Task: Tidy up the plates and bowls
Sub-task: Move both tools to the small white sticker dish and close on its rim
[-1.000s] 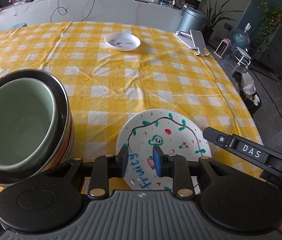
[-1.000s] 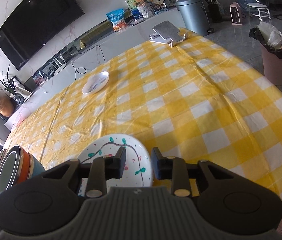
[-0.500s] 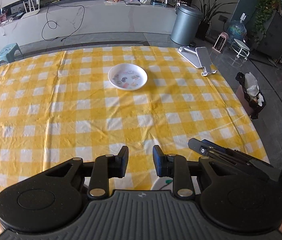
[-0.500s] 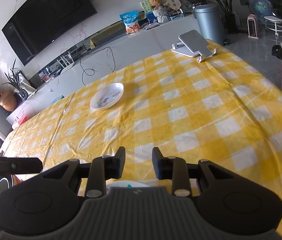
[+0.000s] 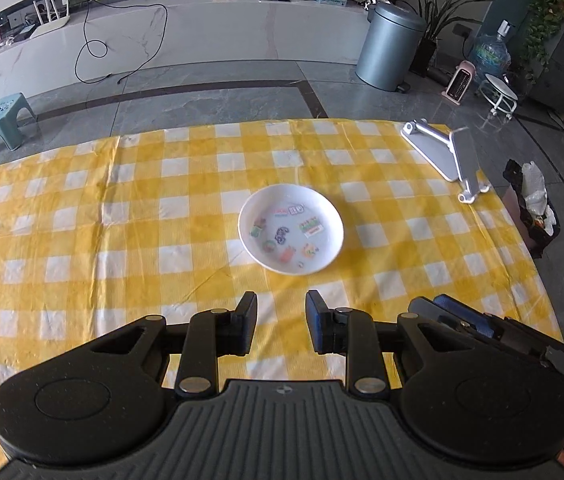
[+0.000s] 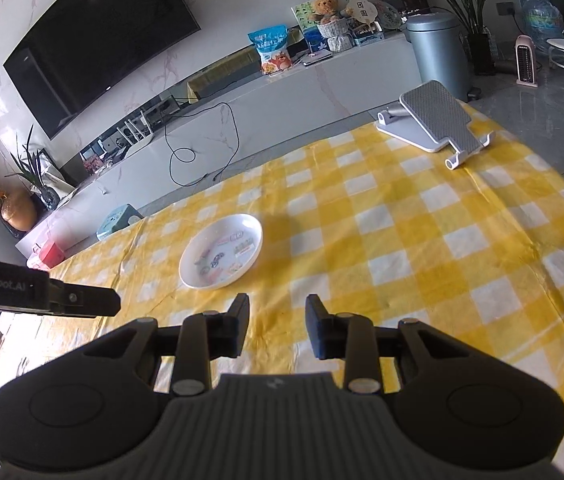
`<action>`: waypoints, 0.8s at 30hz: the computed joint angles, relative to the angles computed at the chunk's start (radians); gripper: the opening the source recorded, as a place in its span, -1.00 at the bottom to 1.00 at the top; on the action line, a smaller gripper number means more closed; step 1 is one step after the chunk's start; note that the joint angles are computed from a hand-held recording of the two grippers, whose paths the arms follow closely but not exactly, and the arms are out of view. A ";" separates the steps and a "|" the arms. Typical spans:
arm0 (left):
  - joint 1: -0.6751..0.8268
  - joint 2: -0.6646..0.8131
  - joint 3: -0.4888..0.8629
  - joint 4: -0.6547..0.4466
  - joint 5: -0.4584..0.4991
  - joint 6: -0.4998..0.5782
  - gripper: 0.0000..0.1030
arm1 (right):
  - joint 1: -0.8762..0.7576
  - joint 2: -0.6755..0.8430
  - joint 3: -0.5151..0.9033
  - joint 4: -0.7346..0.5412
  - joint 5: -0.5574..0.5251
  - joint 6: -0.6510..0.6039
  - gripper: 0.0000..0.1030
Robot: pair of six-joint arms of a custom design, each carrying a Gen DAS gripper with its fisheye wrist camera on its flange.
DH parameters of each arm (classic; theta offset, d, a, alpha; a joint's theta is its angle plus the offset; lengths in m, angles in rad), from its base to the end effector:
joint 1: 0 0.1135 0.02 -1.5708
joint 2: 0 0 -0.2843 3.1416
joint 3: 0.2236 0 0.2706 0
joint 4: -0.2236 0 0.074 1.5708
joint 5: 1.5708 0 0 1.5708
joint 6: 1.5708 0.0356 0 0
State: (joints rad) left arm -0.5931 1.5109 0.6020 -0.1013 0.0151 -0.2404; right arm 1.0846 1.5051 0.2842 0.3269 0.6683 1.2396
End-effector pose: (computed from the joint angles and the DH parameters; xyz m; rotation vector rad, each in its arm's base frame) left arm 0.2242 -0.1518 0.1332 0.4646 2.5747 -0.3230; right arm 0.1186 0.1771 0.0904 0.4474 2.2174 0.4154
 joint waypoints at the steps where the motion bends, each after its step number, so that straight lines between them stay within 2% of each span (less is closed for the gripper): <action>1: 0.016 0.036 0.014 0.029 0.002 -0.005 -0.40 | -0.030 0.010 0.001 0.026 -0.022 -0.026 -0.40; 4: 0.054 0.151 0.072 0.074 0.012 -0.033 -0.39 | -0.098 0.026 -0.010 0.093 -0.064 -0.060 -0.28; 7: 0.089 0.264 0.143 0.081 0.041 -0.083 -0.39 | -0.126 0.028 -0.021 0.112 -0.082 -0.056 -0.26; 13: 0.092 0.382 0.208 0.104 0.013 -0.130 -0.40 | -0.136 0.024 -0.027 0.111 -0.088 -0.060 -0.26; 17: 0.087 0.396 0.214 0.098 0.010 -0.131 -0.76 | -0.139 0.020 -0.027 0.104 -0.083 -0.065 -0.26; 19: 0.083 0.390 0.205 0.105 0.009 -0.123 -0.87 | -0.139 0.024 -0.026 0.104 -0.085 -0.065 -0.26; 24: 0.059 0.380 0.202 0.091 -0.002 -0.084 -0.91 | -0.142 0.035 -0.025 0.113 -0.094 -0.069 -0.26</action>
